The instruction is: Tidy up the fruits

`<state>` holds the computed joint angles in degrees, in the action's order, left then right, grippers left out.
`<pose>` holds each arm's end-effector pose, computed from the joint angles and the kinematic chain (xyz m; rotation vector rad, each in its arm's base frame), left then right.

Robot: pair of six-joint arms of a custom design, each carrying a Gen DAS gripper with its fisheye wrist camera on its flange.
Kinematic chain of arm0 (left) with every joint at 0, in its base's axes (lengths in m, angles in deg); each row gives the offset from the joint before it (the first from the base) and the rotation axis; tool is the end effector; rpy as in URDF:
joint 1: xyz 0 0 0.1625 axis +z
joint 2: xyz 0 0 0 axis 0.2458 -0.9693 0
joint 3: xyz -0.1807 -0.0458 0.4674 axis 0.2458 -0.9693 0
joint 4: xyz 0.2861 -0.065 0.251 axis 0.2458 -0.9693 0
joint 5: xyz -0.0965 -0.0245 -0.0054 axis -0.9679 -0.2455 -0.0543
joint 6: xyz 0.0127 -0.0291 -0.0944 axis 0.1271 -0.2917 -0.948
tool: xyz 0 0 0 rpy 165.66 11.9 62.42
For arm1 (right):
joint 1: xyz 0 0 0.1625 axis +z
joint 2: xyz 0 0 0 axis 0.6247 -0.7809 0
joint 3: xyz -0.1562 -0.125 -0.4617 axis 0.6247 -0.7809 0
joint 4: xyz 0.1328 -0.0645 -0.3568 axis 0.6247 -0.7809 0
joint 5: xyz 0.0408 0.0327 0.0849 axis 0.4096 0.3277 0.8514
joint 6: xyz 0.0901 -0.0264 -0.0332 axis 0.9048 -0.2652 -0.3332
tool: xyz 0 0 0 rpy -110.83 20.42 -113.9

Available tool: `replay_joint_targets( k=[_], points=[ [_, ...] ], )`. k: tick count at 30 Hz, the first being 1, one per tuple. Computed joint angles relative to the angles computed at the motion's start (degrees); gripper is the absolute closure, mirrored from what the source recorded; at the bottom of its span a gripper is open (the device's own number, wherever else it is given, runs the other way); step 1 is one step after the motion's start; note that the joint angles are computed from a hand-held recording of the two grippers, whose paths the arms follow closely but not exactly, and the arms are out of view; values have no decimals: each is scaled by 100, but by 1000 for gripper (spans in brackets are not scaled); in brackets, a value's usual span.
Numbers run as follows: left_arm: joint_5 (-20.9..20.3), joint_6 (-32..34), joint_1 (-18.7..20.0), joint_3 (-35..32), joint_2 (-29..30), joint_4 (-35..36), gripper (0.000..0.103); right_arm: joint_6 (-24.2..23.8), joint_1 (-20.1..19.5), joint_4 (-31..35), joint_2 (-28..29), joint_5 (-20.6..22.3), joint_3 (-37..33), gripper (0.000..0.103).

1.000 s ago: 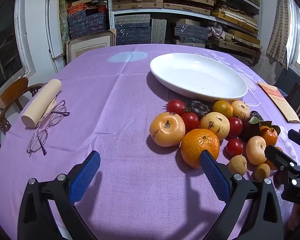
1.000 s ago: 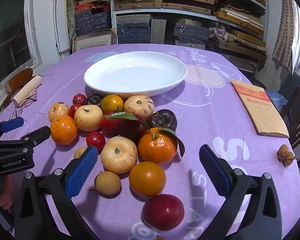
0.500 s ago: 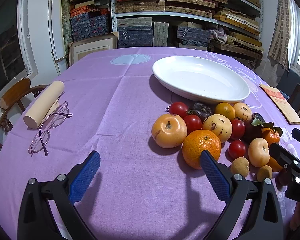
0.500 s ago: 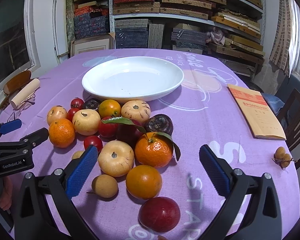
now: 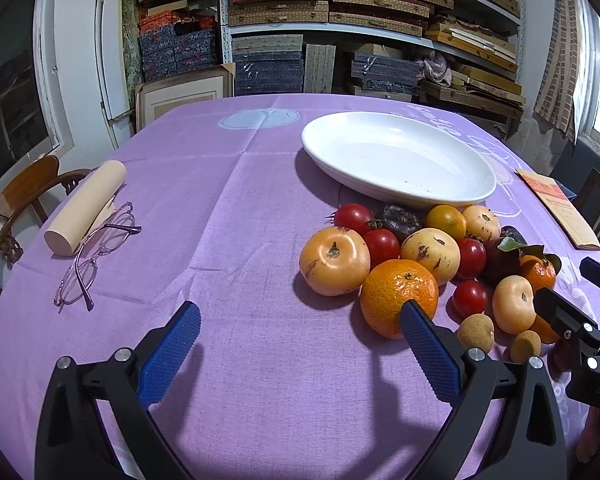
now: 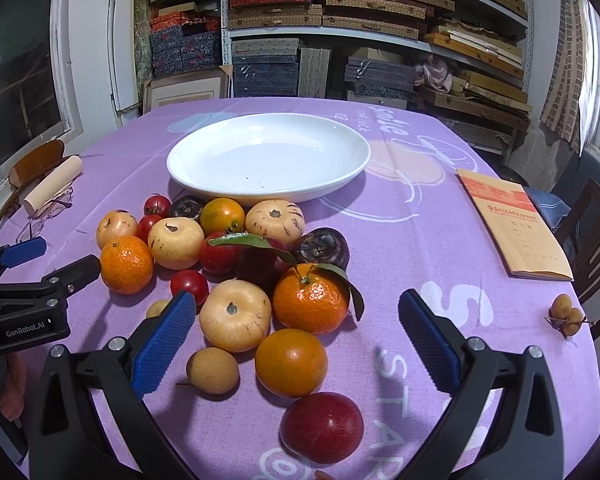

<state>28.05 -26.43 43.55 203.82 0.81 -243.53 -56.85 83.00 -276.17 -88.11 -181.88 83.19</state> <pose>-0.0645 -0.4877 0.2927 0.5970 2.2393 -0.8922 0.3349 -0.4395 0.0093 0.3753 -2.1807 1.0383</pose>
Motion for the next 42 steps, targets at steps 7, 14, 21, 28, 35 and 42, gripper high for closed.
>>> replay_joint_targets(
  k=[7, 14, 21, 28, 35, 42],
  points=[
    [24, -25, 6, 3, 29, -40, 3, -2, -2, -5, 2, -6, 0, 4],
    [37, -56, 13, -16, 22, 2, 3, 22, 10, -33, -18, 9, 30, 4],
    [36, -39, 15, -6, 12, -11, 3, 16, 8, -28, -33, 14, 33, 4],
    [38, -41, 13, -5, 12, -9, 3, 27, 16, -4, -34, 28, 23, 4],
    [41, -43, 12, -5, 13, -9, 3, 41, 22, 1, -32, 25, 19, 4],
    [43, -41, 11, -4, 11, -10, 3, 79, 23, 16, -34, 27, 3, 4]
  ],
)
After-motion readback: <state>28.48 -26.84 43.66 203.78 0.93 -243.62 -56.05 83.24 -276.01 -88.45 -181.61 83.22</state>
